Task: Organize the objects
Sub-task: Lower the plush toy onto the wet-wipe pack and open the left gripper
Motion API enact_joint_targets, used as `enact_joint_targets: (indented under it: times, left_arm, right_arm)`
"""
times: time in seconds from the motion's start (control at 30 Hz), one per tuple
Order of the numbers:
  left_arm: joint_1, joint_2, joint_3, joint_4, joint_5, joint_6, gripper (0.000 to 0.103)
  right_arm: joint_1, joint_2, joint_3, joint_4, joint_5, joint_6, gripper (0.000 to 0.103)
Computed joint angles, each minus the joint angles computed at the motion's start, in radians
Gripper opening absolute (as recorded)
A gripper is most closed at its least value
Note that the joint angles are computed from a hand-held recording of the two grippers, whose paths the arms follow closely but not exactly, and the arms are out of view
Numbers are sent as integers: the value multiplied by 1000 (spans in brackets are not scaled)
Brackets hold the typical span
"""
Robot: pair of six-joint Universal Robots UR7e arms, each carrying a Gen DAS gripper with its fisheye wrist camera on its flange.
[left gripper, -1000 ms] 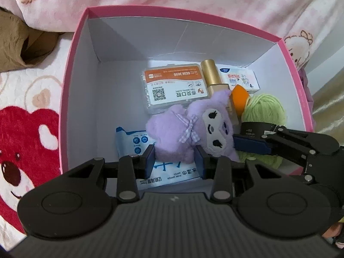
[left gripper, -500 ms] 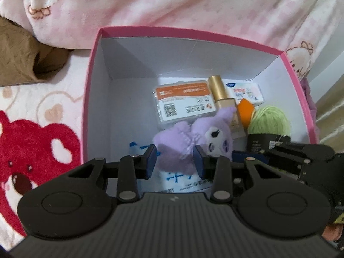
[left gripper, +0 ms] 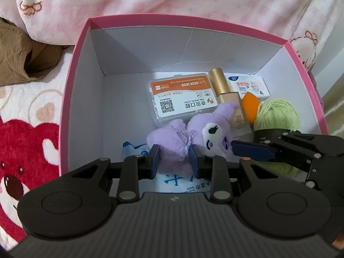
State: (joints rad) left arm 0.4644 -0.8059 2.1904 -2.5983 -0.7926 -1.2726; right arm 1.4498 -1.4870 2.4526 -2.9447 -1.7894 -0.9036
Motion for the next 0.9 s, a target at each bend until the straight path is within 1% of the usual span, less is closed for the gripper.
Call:
enact_joint_targets:
  times: [0.13, 0.2, 0.27, 0.33, 0.37, 0.43, 0.5, 0.6, 0.7, 0.73, 0.77, 0.83, 0.9]
  left_arm:
    - [-7, 2, 2, -6, 11, 4, 29]
    - [-19, 0, 8, -9, 17, -5, 30]
    - [-34, -9, 10, 6, 19, -18, 34]
    - [-50, -29, 8, 34, 16, -21, 42]
    - [-61, -40, 3, 60, 18, -33, 44]
    - [-91, -63, -7, 121, 30, -62, 50]
    - [-115, -93, -11, 184, 39, -88, 56]
    - [-156, -143, -18, 294, 41, -141, 60]
    - [-203, -188, -33, 422, 50, -212, 68]
    - [-217, -199, -38, 461, 49, -234, 72]
    - [-234, -211, -42, 496, 47, -254, 75]
    - [-268, -234, -48, 566, 35, -295, 85]
    - [-302, -251, -62, 650, 19, -354, 90]
  right_arm:
    - [3, 12, 10, -38, -10, 3, 50]
    - [1, 2, 16, -45, -7, 14, 50]
    - [-1, -23, 26, -42, 4, 24, 50]
    - [-1, -60, 43, -49, 24, 18, 52]
    - [1, -82, 51, -45, 34, 16, 53]
    - [8, -126, 64, -33, 52, 17, 60]
    - [17, -176, 78, -17, 67, 15, 64]
    - [42, -239, 93, 2, 64, 21, 65]
    - [65, -316, 100, 58, 71, 31, 68]
    - [74, -336, 104, 65, 65, 32, 69]
    - [87, -357, 107, 71, 55, 33, 69]
    - [108, -404, 111, 100, 41, 35, 70]
    - [129, -450, 109, 140, 23, 47, 72]
